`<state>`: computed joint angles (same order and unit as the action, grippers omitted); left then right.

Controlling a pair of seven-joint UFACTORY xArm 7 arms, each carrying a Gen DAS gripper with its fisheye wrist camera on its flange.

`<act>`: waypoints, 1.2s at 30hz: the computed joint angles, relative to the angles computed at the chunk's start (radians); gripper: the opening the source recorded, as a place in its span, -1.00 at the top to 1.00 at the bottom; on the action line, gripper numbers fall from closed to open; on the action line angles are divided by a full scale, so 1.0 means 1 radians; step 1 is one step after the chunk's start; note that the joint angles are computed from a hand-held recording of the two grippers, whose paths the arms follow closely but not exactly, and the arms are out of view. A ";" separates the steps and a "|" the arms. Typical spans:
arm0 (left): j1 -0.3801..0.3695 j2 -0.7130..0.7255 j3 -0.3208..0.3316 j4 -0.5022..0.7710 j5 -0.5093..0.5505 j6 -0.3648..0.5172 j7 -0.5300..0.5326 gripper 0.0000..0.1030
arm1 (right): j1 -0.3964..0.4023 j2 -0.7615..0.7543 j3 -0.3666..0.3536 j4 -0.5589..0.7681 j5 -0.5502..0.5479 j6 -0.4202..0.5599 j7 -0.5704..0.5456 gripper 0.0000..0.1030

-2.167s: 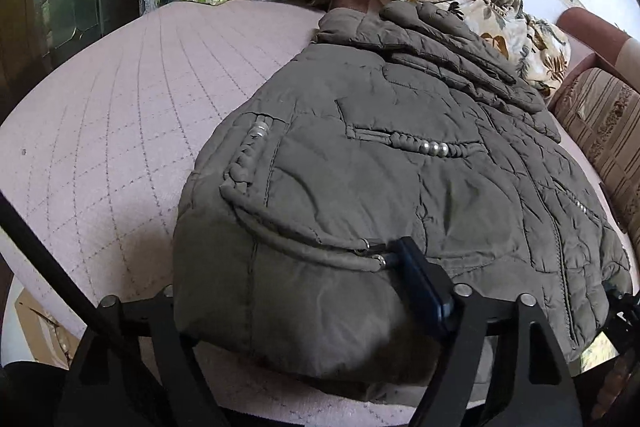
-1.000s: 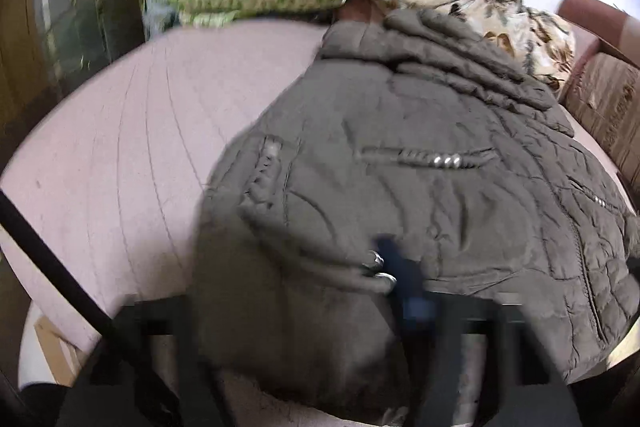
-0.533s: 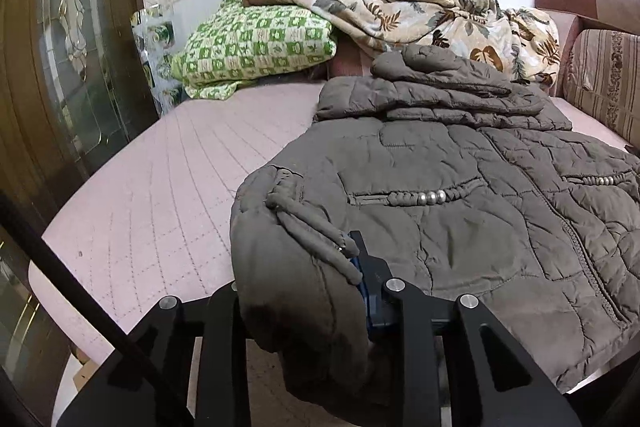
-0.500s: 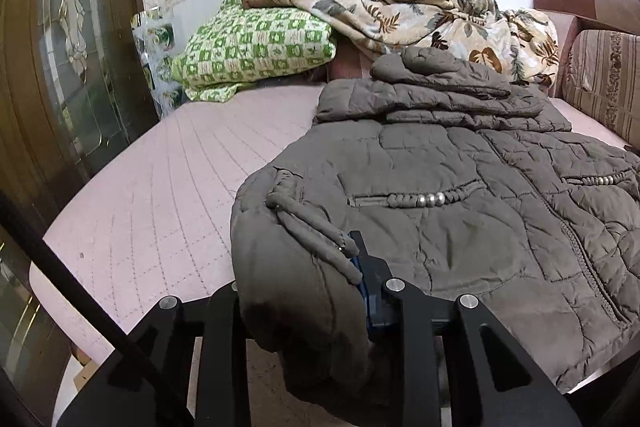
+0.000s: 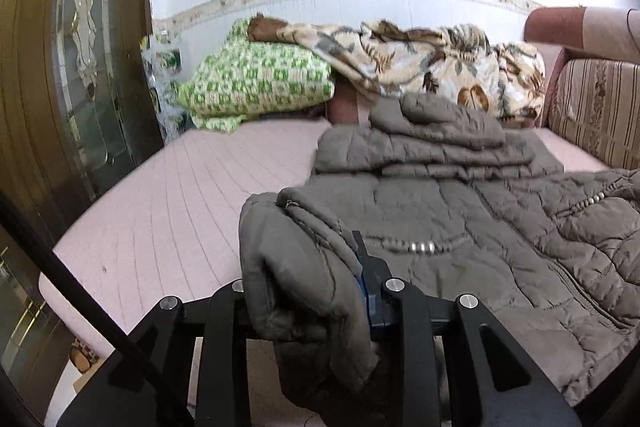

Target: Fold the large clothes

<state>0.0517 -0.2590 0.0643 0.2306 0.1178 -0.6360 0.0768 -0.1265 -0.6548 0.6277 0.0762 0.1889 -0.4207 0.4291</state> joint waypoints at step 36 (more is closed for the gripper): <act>-0.735 1.118 0.924 1.676 -1.099 0.856 0.355 -0.34 | 0.038 1.010 -0.446 1.224 -0.302 0.258 -0.057 0.68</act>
<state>-0.6830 0.8591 0.9888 1.9065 -0.9817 0.2201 0.4314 -0.0887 0.3553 0.1818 1.3001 -0.1131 -0.1630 0.3725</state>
